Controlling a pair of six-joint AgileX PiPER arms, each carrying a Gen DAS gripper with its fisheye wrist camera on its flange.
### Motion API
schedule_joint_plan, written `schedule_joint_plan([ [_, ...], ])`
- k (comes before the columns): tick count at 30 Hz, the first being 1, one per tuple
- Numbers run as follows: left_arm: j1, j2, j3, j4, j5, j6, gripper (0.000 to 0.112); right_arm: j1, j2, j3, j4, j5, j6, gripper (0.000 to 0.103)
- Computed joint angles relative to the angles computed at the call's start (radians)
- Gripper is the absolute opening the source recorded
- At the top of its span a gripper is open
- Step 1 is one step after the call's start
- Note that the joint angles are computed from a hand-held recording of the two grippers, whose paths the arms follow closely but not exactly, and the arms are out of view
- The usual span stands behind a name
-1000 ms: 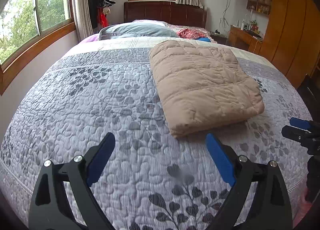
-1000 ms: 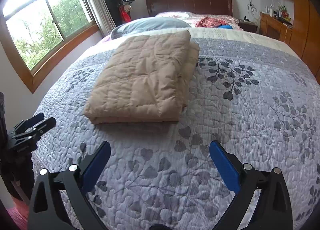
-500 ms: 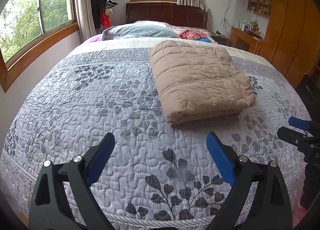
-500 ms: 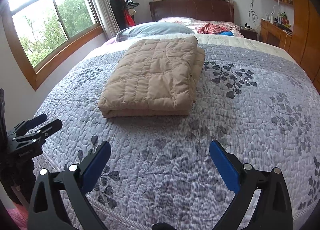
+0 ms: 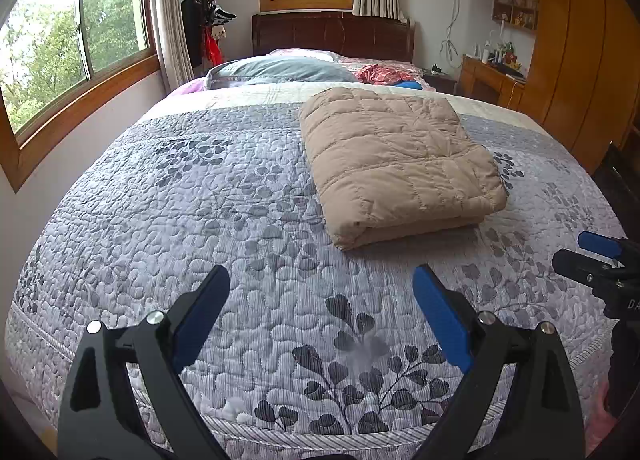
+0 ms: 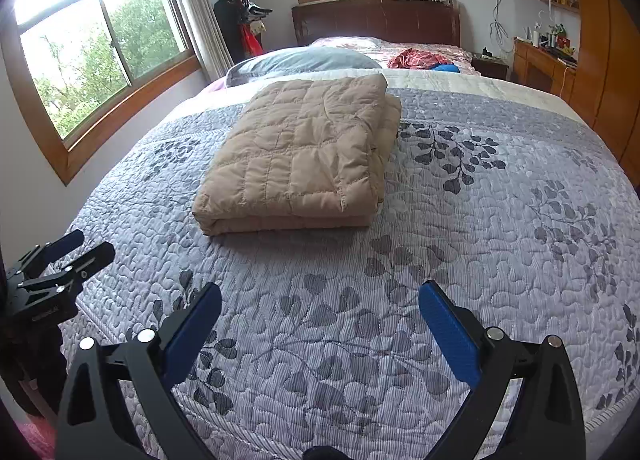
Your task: Fold large clothes
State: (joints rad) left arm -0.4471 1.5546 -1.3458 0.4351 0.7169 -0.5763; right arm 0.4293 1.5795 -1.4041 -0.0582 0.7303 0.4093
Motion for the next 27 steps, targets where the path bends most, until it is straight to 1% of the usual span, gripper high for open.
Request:
schedule_joint_plan([
  [27,0.004,0.008,0.000,-0.005,-0.001,0.011,0.092,0.008,0.014,-0.008,0.001,0.001,-0.001,0.099],
])
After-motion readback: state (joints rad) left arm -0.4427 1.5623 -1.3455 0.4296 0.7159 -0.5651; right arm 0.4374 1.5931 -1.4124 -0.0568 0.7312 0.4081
